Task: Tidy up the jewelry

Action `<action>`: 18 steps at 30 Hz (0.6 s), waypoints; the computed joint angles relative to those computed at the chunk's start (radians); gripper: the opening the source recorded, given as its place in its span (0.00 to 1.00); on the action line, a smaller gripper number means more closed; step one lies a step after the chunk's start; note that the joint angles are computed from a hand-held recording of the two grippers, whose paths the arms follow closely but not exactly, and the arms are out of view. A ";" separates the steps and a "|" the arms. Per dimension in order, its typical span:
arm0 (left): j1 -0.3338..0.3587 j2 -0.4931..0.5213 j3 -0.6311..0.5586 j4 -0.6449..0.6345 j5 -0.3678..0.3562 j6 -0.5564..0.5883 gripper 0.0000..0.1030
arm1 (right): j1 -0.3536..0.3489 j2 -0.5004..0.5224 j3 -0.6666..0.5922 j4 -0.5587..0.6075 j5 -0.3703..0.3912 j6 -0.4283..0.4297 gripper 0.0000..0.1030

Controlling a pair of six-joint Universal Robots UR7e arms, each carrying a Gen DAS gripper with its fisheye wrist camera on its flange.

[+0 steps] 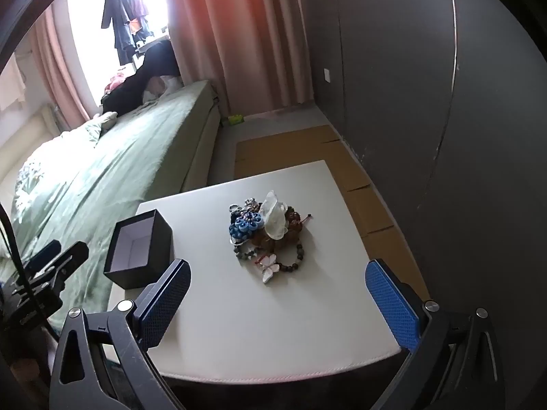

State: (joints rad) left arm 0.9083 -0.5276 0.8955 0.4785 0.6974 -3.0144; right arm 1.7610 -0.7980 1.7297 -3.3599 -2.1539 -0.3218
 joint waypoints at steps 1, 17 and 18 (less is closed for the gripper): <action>0.000 -0.003 0.004 -0.003 0.005 0.000 0.92 | 0.000 0.001 -0.001 -0.001 -0.001 -0.002 1.00; 0.012 -0.015 -0.001 0.016 0.052 -0.062 0.92 | 0.012 0.007 -0.008 -0.002 -0.031 -0.009 1.00; 0.013 -0.017 0.002 0.016 0.052 -0.063 0.92 | 0.014 0.007 -0.009 -0.001 -0.036 -0.013 1.00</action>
State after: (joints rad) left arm 0.9213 -0.5449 0.8971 0.4944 0.7491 -3.0774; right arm 1.7745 -0.7906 1.7205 -3.3613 -2.1898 -0.3350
